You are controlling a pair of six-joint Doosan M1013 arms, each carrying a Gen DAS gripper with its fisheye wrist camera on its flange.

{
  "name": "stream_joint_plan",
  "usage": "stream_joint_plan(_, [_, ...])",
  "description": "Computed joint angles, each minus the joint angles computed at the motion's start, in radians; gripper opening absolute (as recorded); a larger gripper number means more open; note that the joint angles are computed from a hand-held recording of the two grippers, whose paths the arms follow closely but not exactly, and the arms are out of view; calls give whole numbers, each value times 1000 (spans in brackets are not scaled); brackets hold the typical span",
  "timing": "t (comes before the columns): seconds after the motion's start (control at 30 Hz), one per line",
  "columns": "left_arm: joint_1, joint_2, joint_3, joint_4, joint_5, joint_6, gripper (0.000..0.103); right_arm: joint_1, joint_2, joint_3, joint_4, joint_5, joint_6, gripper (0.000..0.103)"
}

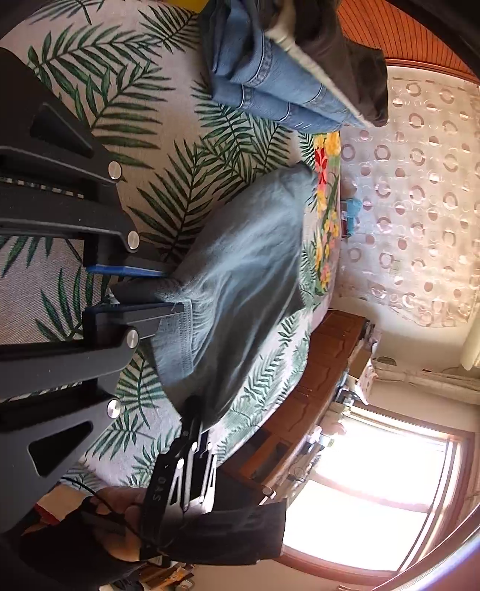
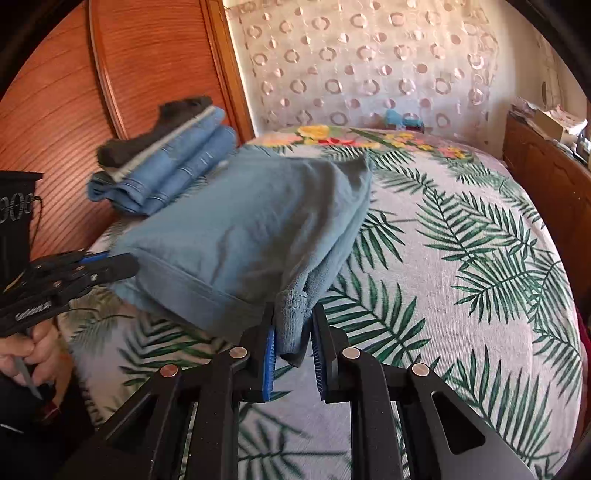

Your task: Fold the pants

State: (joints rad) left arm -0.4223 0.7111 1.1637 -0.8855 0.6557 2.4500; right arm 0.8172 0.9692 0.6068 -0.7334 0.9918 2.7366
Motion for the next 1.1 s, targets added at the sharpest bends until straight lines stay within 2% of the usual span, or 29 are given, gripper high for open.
stream_joint_plan(0.47, [28, -64, 70, -157, -2, 175, 12, 39, -71, 108, -91, -83, 72, 17])
stream_joint_plan(0.83, [34, -98, 110, -263, -11, 293, 12, 63, -111, 159, -189, -101, 122, 17])
stream_joint_plan(1.1, [33, -118, 127, -287, -17, 336, 12, 74, -130, 189, -241, -106, 158, 17])
